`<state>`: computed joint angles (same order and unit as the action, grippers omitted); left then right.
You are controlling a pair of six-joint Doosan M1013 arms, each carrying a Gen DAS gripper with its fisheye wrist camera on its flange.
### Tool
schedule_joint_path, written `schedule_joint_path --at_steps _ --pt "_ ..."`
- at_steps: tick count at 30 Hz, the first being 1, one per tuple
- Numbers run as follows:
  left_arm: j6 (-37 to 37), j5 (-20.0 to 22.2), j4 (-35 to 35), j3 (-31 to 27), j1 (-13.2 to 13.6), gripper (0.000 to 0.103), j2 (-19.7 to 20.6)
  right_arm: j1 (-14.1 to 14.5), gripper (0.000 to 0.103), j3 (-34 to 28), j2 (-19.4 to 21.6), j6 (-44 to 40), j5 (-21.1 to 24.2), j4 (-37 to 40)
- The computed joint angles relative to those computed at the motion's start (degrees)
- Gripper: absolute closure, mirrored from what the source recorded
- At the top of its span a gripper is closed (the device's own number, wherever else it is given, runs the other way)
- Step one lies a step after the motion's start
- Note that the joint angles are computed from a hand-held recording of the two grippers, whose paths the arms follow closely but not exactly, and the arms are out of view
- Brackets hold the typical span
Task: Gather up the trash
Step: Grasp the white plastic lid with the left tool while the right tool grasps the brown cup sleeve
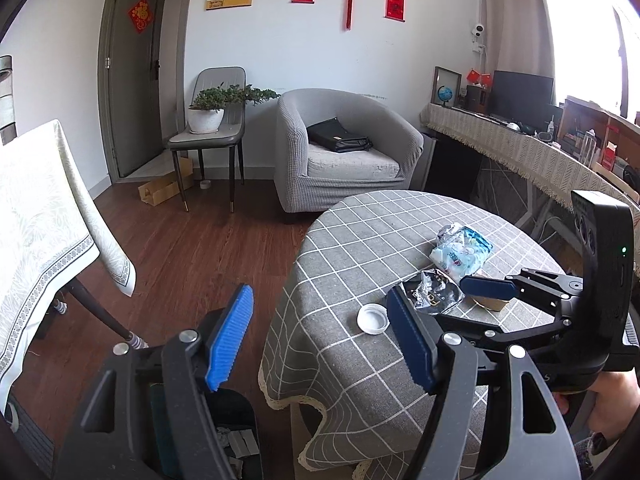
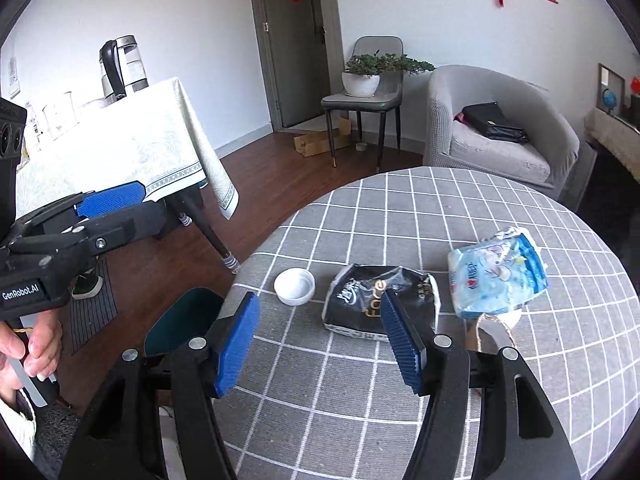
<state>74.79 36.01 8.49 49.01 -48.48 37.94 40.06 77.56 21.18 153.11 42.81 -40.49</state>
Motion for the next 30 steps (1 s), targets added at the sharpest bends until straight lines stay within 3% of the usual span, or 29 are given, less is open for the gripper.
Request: schedule_joint_path --at_steps 11,21,26,30 --pt "0.0 6.0 -0.9 -7.8 -1.2 0.031 5.6 -1.3 0.033 6.3 -4.1 6.0 0.0 -3.9" --pt "0.5 15.0 1.5 -16.4 -2.3 0.033 11.6 -2.3 0.031 8.7 -5.7 6.5 0.4 -2.9" --pt "0.1 17.0 2.6 -19.1 -2.5 0.042 13.5 -3.1 0.031 9.9 -6.4 6.2 -1.1 -1.2" --pt "-0.9 16.3 2.8 -18.8 -2.4 0.058 13.4 -4.0 0.031 10.0 -6.5 3.8 -1.7 3.4"
